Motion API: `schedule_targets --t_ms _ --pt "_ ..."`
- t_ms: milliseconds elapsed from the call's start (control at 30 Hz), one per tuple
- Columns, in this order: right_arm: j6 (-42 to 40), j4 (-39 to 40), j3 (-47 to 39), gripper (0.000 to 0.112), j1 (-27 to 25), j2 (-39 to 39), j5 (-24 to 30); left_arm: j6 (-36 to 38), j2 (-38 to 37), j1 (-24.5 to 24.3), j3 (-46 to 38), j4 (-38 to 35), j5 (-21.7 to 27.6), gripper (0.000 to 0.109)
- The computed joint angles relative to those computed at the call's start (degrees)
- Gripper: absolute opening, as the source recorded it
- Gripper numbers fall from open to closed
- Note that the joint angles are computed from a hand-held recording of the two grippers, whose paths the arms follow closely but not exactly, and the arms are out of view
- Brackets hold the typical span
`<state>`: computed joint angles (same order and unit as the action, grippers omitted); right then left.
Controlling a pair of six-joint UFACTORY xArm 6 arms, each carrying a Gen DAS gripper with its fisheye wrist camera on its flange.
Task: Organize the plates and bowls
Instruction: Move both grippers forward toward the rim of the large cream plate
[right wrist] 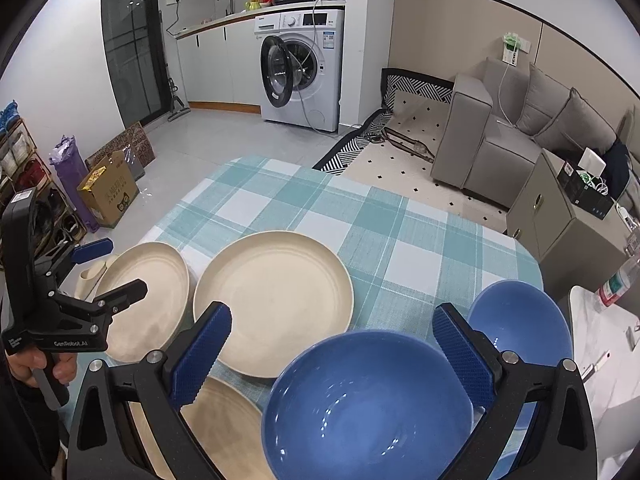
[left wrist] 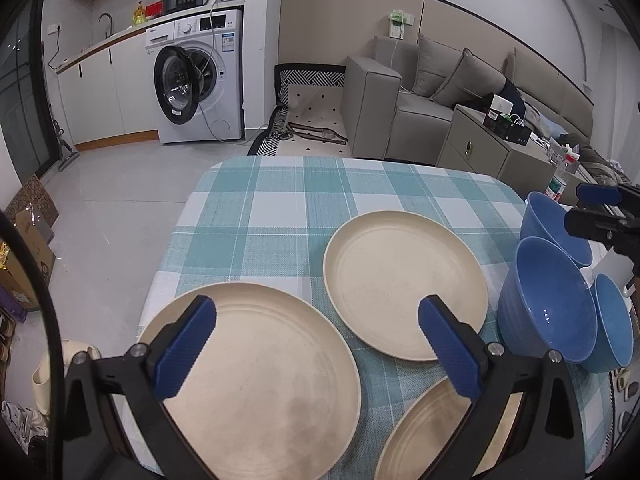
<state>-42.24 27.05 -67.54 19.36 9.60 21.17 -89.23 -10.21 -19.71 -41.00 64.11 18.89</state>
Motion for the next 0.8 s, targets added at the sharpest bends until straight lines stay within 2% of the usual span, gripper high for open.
schedule_targets --t_ms 167,433,633,800 --pt "4.64 -5.43 -5.1 0.103 0.04 4.36 1.79 2.65 2.65 1.02 -1.45 -2.39 -1.25 0.095" --pt "8.27 -9.63 -11.06 0.103 -0.06 10.46 4.56 8.38 6.78 1.85 -3.71 -7.29 -3.05 0.095" --pt "10.06 -11.22 -16.16 0.103 -0.41 15.06 7.8 15.14 9.51 2.42 -4.94 -13.62 -4.7 0.085" --pt "10.83 -11.77 -20.2 0.102 -0.67 18.58 10.34 22.76 11.72 2.98 -5.68 -21.63 -7.07 0.071"
